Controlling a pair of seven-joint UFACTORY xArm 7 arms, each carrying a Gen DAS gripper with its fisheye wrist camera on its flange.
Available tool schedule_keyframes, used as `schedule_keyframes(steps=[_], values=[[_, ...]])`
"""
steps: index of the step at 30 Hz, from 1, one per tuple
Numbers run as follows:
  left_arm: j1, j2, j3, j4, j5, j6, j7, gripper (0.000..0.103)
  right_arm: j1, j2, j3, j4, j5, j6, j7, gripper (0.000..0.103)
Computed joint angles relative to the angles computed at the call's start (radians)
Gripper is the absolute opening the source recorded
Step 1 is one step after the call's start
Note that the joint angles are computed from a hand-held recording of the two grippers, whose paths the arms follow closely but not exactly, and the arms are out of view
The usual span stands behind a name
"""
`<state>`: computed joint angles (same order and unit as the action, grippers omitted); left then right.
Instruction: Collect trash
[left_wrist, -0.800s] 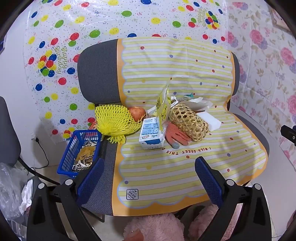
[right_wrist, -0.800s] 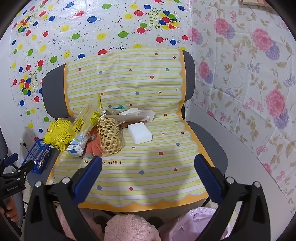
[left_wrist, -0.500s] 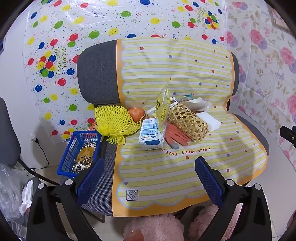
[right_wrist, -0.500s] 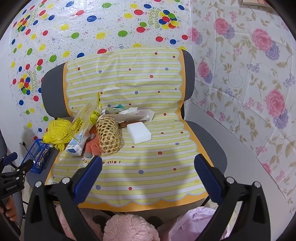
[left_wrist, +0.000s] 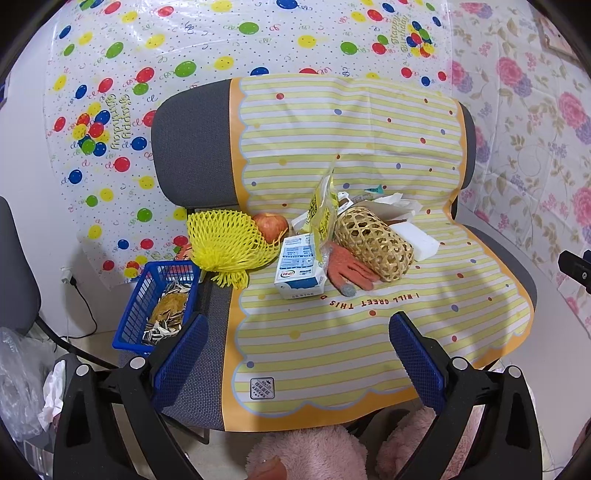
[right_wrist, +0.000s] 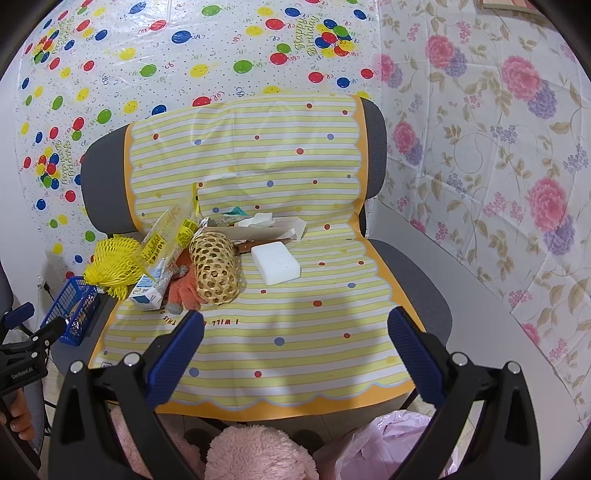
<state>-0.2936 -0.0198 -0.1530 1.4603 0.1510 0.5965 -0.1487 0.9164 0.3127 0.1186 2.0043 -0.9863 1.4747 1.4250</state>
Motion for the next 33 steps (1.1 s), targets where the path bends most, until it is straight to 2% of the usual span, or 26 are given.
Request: schedule_keyframes(steps=[25, 33], values=[[-0.003, 0.001, 0.000, -0.001, 0.004, -0.002, -0.004, 0.097, -0.009, -0.013, 0.013, -0.024, -0.010, 0.000, 0.008, 0.097], [-0.006, 0.017, -0.001, 0.005, 0.015, 0.010, -0.023, 0.097, -0.037, -0.030, 0.025, -0.051, 0.028, -0.025, 0.020, 0.097]])
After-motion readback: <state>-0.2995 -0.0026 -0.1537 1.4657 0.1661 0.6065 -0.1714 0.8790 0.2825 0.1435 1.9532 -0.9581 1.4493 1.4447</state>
